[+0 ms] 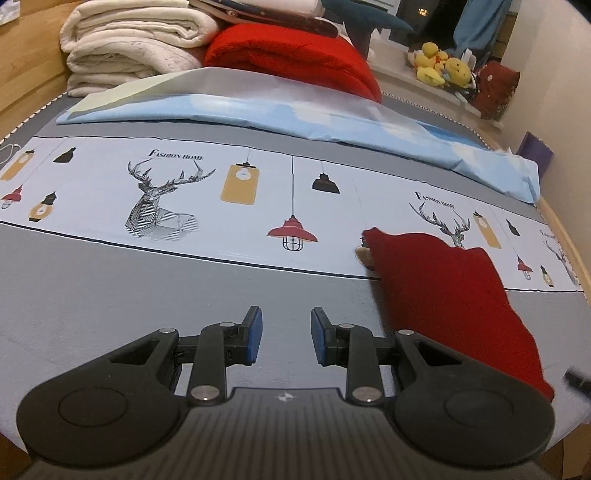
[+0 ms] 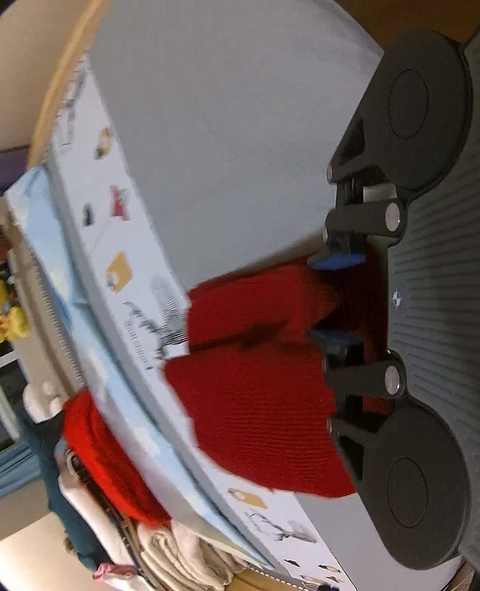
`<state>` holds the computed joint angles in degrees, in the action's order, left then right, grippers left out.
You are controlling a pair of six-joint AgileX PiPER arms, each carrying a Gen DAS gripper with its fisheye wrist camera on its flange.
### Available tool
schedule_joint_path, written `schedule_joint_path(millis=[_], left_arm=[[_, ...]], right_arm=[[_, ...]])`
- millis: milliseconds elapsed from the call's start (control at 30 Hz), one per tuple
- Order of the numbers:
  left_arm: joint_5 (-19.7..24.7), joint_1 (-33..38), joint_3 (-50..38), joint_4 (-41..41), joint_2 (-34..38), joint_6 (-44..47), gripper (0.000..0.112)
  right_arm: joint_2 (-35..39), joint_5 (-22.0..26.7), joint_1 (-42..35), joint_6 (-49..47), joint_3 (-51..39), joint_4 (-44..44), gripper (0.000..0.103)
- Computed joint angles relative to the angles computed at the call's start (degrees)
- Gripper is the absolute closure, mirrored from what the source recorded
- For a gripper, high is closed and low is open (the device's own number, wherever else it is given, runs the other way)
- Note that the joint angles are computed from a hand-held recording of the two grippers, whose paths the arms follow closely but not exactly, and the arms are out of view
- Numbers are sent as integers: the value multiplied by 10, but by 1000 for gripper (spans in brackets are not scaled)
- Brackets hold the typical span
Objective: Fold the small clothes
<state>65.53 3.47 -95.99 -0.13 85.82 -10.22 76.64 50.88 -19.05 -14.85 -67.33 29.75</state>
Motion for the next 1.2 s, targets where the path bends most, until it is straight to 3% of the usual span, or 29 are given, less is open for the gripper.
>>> schedule_joint_path(millis=[133, 233, 300, 400, 500, 533, 600, 700, 800, 900, 1033, 1200], left_arm=[[-1, 10, 1, -3, 2, 15, 81], [5, 29, 2, -9, 0, 32, 81], [7, 42, 5, -13, -2, 45, 81], [11, 55, 4, -19, -3, 56, 81], [14, 62, -1, -27, 1, 56, 81], [14, 62, -3, -31, 4, 53, 81], [15, 52, -6, -33, 8, 43, 81], [9, 20, -6, -29, 15, 32, 81], [-3, -27, -4, -15, 23, 23, 81], [-22, -72, 7, -30, 29, 31, 81], [-47, -125, 24, -70, 39, 62, 81], [-94, -179, 46, -115, 52, 107, 81]], right_arm=[[44, -32, 21, -63, -56, 54, 54], [154, 64, 38, -76, -159, 83, 37], [210, 96, 50, -50, -200, 74, 36], [259, 128, 62, -10, -231, 64, 43], [249, 108, 63, -40, -214, 93, 80], [237, 101, 57, -64, -200, 109, 84], [195, 64, 45, -107, -162, 152, 86], [139, 61, -22, -182, -108, 252, 86], [122, 46, -23, -186, -99, 167, 86], [179, 95, -6, -117, -136, 57, 85], [173, 62, 8, -149, -126, 71, 81], [160, 61, -10, -163, -112, 112, 73]])
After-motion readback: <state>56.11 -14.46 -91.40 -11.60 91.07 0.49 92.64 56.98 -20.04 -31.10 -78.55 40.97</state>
